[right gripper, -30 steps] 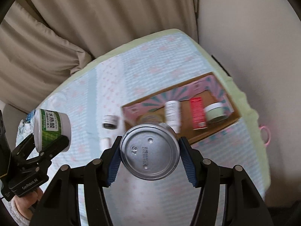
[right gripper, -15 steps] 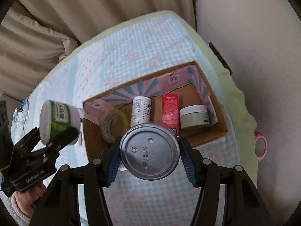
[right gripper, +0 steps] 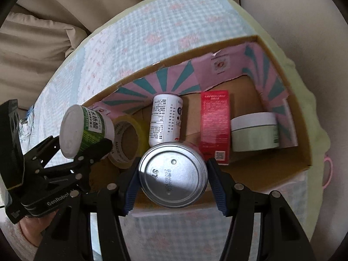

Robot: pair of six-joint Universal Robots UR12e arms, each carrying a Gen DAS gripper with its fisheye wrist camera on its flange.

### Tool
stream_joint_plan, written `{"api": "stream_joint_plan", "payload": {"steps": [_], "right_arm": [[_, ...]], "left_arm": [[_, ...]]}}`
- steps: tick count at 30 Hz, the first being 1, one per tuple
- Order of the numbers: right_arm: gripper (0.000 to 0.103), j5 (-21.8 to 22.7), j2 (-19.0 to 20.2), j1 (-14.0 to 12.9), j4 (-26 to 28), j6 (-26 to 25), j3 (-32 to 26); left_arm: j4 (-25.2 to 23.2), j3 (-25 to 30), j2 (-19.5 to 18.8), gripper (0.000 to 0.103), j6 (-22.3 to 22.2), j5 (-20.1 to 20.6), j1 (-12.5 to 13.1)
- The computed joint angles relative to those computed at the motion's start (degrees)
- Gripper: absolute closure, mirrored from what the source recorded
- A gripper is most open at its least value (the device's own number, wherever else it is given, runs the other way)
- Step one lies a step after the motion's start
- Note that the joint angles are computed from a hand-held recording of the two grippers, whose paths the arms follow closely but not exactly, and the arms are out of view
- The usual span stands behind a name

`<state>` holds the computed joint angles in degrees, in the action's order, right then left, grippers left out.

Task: Organize rigid objects
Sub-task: 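Carry both jars over the cardboard box and open both tools to drop them, then withdraw both tools and move toward the black jar and white case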

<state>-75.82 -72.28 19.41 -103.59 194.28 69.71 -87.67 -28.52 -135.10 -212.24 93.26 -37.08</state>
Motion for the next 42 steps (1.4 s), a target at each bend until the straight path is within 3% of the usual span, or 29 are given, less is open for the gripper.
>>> {"api": "stream_joint_plan", "payload": {"steps": [2, 3, 4, 5, 6, 10, 17, 25, 33, 36, 42], "right_arm": [[0.048, 0.8, 0.2, -0.1, -0.3, 0.5, 0.1], [0.047, 1.5, 0.4, -0.3, 0.0, 0.7, 0.0], [0.045, 2.0, 0.5, -0.4, 0.2, 1.1, -0.2], [0.026, 2.5, 0.4, -0.5, -0.2, 1.8, 0.0], [0.0, 2.4, 0.3, -0.7, -0.5, 2.8, 0.1], [0.0, 2.1, -1.6, -1.4, -5.0, 5.3, 2.7], [0.0, -0.5, -3.0, -1.0, -5.2, 5.7, 3.1], [0.0, -2.6, -4.3, 0.3, -5.5, 6.1, 2.2], [0.0, -7.0, -6.0, 3.2, -5.0, 6.4, 0.4], [0.0, -9.8, -5.9, 5.0, -2.4, 6.2, -1.8], [0.0, -14.8, -5.2, 9.2, 0.1, 8.6, -5.6]], "left_arm": [[-2.6, 1.8, -0.8, 0.029, -0.4, -0.5, 0.1], [-2.7, 1.5, -0.7, 0.011, -0.4, -0.5, 0.1], [-0.5, -0.5, 0.5, 0.003, 0.0, -1.7, 0.2], [1.6, -2.1, 1.5, 0.0, 0.1, -1.4, 0.1], [1.5, -2.0, 1.6, 0.0, 0.2, -0.2, -0.1], [0.5, -3.3, 3.1, 0.0, -0.9, 0.5, -0.4], [2.3, -8.4, 7.0, 0.0, -2.6, 0.7, -0.5], [4.7, -13.1, 11.7, 0.0, -4.1, 4.1, -1.0], [6.0, -19.7, 18.5, 0.0, -7.9, 7.1, -1.5], [3.8, -22.0, 21.0, 0.0, -8.3, 7.7, -1.3], [5.7, -30.9, 28.2, 0.0, -8.0, 7.8, -0.1]]}}
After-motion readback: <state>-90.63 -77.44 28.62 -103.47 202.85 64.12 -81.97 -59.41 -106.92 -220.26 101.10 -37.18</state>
